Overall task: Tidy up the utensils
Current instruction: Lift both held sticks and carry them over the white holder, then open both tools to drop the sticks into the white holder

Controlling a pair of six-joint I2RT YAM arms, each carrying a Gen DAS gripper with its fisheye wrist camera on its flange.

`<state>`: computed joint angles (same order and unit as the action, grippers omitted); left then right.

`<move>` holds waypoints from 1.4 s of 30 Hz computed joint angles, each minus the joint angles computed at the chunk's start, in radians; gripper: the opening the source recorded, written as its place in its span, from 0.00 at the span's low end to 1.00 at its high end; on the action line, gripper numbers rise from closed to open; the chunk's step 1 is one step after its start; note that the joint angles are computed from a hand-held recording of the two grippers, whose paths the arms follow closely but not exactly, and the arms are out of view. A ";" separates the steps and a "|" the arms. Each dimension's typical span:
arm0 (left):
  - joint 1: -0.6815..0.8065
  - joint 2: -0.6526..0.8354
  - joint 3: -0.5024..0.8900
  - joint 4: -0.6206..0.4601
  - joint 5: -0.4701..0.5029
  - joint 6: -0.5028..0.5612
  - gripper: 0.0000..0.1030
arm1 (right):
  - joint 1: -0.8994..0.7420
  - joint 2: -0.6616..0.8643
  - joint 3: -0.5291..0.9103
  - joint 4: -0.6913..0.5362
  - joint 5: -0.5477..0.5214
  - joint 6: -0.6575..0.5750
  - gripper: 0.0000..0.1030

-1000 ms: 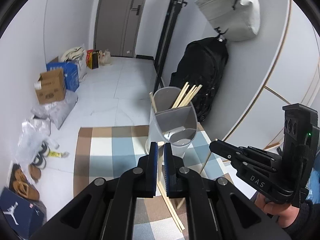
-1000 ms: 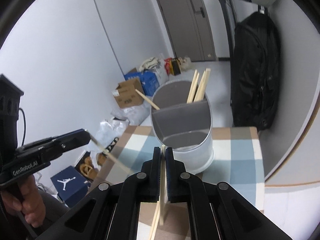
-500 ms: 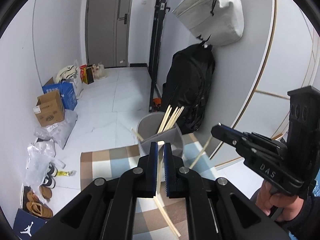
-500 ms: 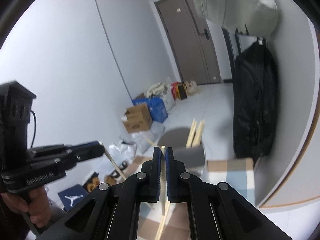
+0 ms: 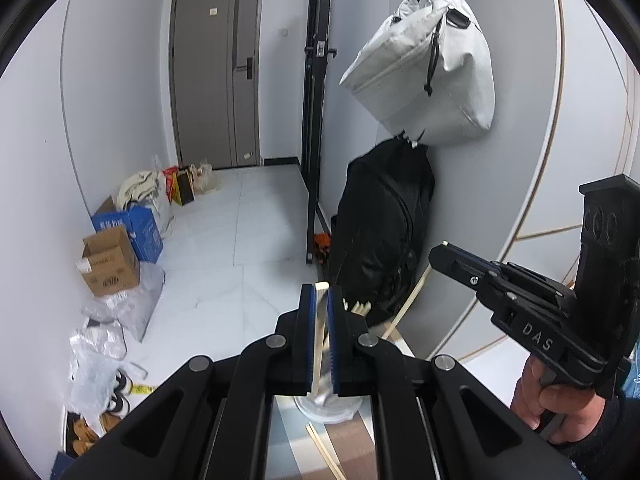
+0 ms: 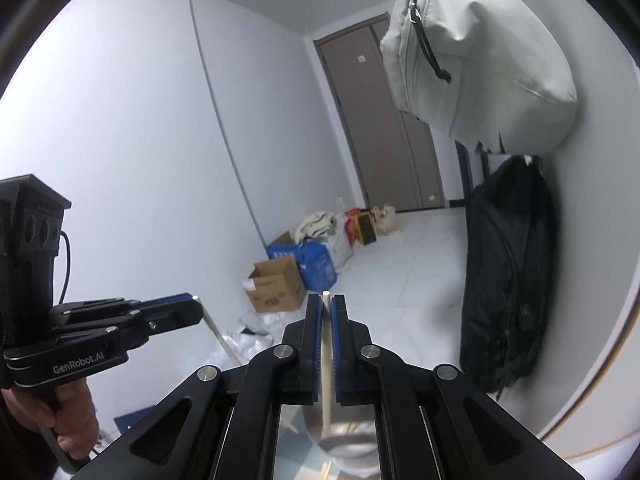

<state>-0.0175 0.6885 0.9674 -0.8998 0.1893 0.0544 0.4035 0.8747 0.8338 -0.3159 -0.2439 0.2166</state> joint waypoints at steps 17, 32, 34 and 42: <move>0.019 0.198 -0.022 0.179 0.006 0.034 0.02 | -0.007 0.232 0.111 0.135 0.006 -0.048 0.04; 0.022 0.301 -0.079 0.265 0.040 0.054 0.02 | -0.036 0.324 0.013 0.272 -0.059 -0.004 0.04; 0.037 0.311 -0.089 0.274 0.062 0.071 0.02 | -0.035 0.334 -0.002 0.290 -0.060 -0.007 0.04; 0.056 0.359 -0.095 0.265 0.139 0.106 0.02 | -0.051 0.382 -0.034 0.314 -0.091 -0.001 0.04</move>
<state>0.0389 1.0478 0.8727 -0.6353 0.3288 0.1600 0.3525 1.2562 0.7996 -0.0019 -0.3351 0.2158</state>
